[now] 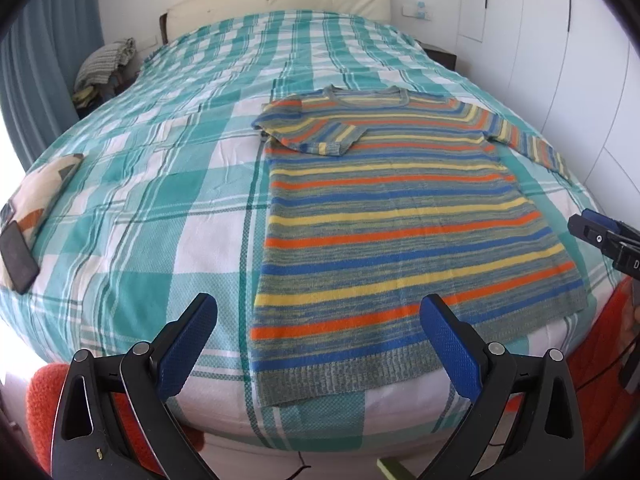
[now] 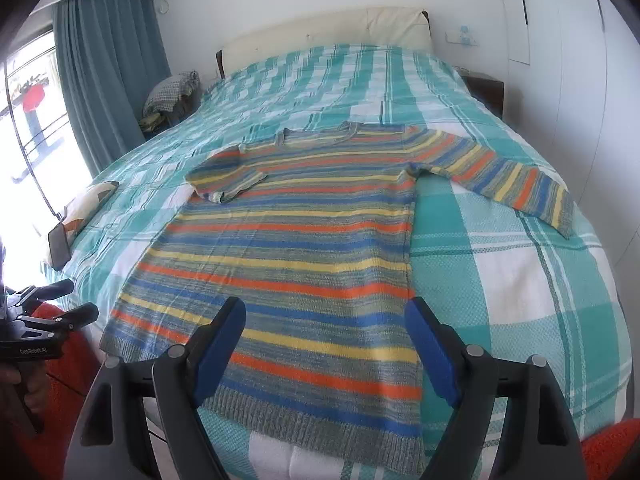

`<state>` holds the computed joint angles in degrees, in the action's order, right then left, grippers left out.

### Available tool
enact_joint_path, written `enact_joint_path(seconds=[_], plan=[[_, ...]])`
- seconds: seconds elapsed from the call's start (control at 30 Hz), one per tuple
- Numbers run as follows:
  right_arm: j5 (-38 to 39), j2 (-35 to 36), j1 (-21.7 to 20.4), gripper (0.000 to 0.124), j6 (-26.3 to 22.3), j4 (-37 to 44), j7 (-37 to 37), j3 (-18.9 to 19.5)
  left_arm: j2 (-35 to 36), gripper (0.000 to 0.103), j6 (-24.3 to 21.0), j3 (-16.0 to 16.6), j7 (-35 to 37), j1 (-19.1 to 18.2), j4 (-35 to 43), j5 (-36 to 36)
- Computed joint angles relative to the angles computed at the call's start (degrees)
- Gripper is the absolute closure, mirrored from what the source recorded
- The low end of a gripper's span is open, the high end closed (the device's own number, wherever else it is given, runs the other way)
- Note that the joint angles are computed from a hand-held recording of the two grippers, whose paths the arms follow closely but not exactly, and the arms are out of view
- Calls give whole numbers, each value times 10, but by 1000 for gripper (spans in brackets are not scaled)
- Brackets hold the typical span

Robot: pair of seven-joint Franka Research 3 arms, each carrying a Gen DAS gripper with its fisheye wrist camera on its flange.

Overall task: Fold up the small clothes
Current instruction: 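Grasp the sleeve cuff near the left tool with the left tool, then fold the held sleeve across the sweater body with the left tool and release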

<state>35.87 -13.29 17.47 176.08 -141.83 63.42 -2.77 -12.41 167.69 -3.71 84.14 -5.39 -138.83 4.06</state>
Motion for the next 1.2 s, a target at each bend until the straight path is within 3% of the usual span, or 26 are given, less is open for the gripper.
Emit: enact_joint_path(seconds=[0.07,0.13,0.23,0.3,0.37,0.43,0.47,0.57,0.63,0.67,0.73,0.77,0.8,0.93,1.0,1.1,1.2], plan=[[-4,2,-2,43,-7,2,2,2,7,1,-14,46,86,-48,40,-90],[0,5,3,43,-16,5,-7,-1,39,1,-30,66,152,-64,114,-166],[6,10,4,43,-30,11,-16,0,123,1,-103,75,267,-74,264,-279],[4,14,-1,43,-37,13,-14,5,201,1,-163,53,308,-60,364,-257],[2,16,-5,43,-41,14,-11,10,287,3,-219,57,287,-77,463,-141],[1,16,-10,43,-45,14,-7,12,363,17,-253,70,256,-98,537,-38],[-1,15,-14,43,-48,13,-2,13,401,27,-286,71,250,-101,580,-12],[4,9,-16,43,-57,9,1,11,486,28,-332,84,208,-108,664,55],[12,6,-16,43,-64,7,-2,7,523,29,-357,78,178,-94,708,59],[16,6,-16,43,-67,8,-4,5,533,36,-367,59,173,-73,722,35],[26,9,-16,43,-70,11,-8,2,550,79,-395,20,159,-31,755,-15],[29,12,-17,43,-72,15,-8,2,555,96,-401,14,143,-23,766,-16],[30,15,-19,43,-75,17,-7,3,554,98,-402,-3,137,-6,773,-34],[40,24,-25,43,-83,27,-9,4,488,98,-301,-40,60,74,707,-96],[51,23,-24,43,-83,27,-18,4,470,98,-266,-32,-17,110,691,-117],[56,24,-24,43,-87,28,-28,6,482,98,-283,13,-130,129,721,-76],[58,31,-23,43,-95,34,-38,10,492,99,-312,32,-181,139,722,-29]])
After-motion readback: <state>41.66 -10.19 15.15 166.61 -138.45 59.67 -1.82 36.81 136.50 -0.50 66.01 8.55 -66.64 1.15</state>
